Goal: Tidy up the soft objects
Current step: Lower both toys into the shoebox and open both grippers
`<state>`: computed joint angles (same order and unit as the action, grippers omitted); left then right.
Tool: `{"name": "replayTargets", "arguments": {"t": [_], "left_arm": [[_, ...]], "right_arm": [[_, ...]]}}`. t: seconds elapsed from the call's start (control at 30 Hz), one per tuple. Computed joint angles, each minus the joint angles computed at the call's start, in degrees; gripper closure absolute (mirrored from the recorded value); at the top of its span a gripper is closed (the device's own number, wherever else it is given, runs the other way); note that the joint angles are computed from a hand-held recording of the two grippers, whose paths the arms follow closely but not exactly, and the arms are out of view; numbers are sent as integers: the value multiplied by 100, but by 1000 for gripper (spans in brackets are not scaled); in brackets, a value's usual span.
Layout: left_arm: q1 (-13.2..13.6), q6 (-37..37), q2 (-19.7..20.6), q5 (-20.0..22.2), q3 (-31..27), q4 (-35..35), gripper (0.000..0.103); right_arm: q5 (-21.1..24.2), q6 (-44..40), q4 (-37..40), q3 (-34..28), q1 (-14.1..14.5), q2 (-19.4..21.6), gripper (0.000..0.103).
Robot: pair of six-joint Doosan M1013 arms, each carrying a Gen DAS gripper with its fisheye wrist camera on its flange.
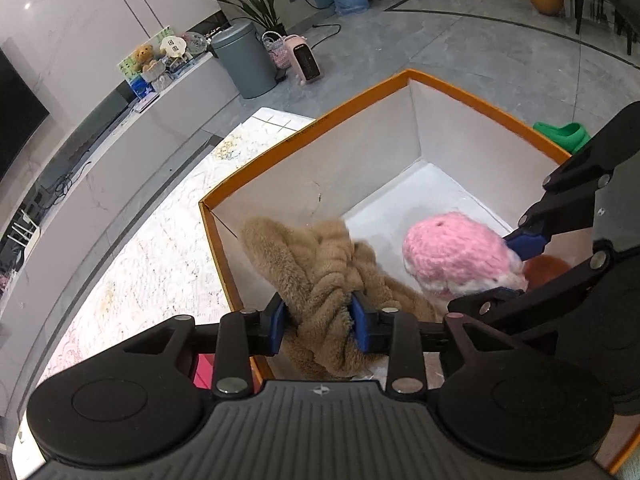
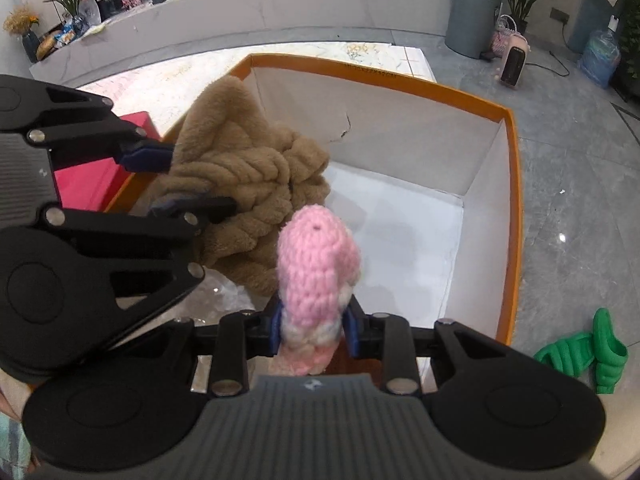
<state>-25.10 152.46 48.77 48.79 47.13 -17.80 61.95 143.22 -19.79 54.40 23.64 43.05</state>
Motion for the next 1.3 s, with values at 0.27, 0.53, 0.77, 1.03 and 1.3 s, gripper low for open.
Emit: {"name": "replayTargets", "arguments": {"t": [0.27,0.53,0.77,1.03,1.3], "left_arm": [[112,170,-36,-180,-10,-673,44],[152,-186,-90,260,-150,-516,78],[105,-611,78,648,-344,-25,87],[201,-591,-12,469,-174,-262,86],[356,-127,-483,185,395,-681,85]], "right_arm": [[5,10,-173,-4,-1,-45,64],[-179,139,-215,118,40,-159,88],[-415,180,252,67,-15,-36,94],[-287,-2,315,-42,4,14,94],[-103,331,-222,-71,194,-109,89]]}}
